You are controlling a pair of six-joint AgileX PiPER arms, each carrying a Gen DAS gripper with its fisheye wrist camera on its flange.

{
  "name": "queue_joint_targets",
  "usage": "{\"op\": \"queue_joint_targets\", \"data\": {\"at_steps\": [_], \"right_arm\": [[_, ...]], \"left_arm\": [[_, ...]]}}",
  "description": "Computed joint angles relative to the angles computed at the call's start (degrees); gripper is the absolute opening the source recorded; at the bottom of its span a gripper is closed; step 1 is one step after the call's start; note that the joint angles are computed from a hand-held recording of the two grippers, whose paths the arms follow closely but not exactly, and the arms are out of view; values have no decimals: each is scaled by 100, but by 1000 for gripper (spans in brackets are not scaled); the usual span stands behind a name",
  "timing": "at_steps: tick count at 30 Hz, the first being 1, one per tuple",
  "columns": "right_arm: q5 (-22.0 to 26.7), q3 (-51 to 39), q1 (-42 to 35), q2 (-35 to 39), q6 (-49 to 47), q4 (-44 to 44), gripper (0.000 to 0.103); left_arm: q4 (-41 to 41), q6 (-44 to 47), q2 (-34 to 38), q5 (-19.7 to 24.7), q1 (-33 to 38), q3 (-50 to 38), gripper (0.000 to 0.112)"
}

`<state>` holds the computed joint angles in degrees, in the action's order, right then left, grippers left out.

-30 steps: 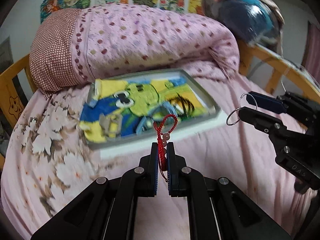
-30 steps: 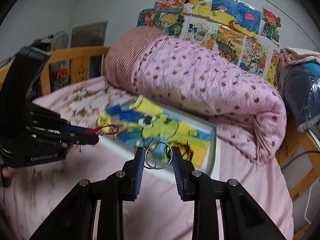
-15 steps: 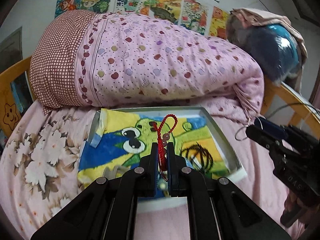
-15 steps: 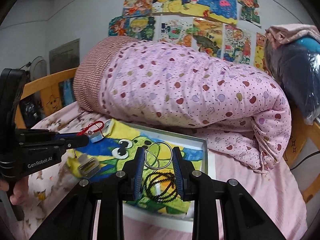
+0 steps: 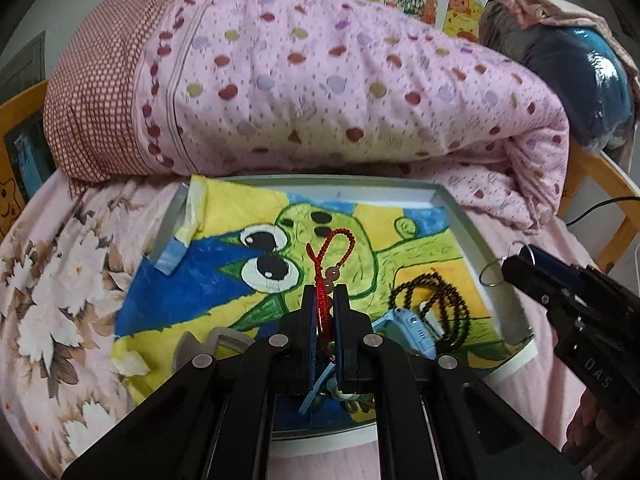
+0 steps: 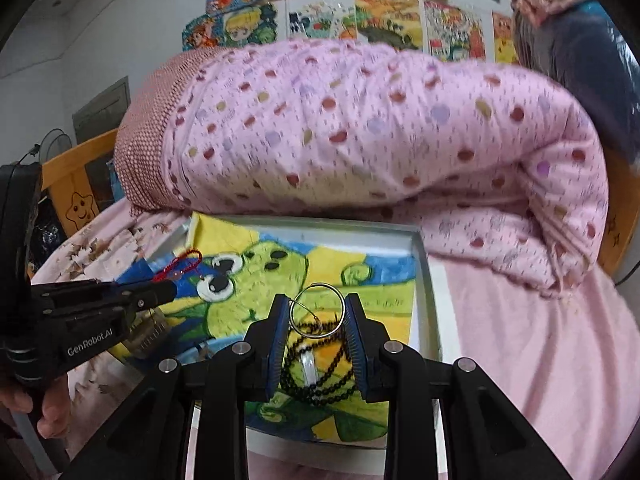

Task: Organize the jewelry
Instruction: 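Open both tools to release the bracelet and ring into the tray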

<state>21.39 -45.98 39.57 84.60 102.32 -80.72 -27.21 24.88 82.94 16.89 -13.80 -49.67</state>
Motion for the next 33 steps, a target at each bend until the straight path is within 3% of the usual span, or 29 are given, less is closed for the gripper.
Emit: {"op": "queue_joint_targets", "data": {"at_steps": [6,18,21,23,26,28,30,33], "right_arm": [[-404,147,-203,311,375,-257,27],[-679,305,-374,484,831,-601,28],[-690,312,-398,458,686,-437,31],[-668,322,-391,421,604,-353,39],[-608,334,-379,322,344,-77,41],[-574,341,-382,236,165,134,44],[-475,378,-341,104,190,188,56],[-288,428,-240,-102,164,317,63]], "left_arm": [[-68,102,370,86,35,-86,6],[-268,155,706,177,122,-98,6],[-646,435,765,255,218,-120,9],[-902,641,780,312,284,-124,21],[-1136,797,667,296,352,-36,41],[-1338,963,571,319,413,24,49],[-1310,900,498,390,447,23,58],[-1324,836,318,439,481,64,66]]}}
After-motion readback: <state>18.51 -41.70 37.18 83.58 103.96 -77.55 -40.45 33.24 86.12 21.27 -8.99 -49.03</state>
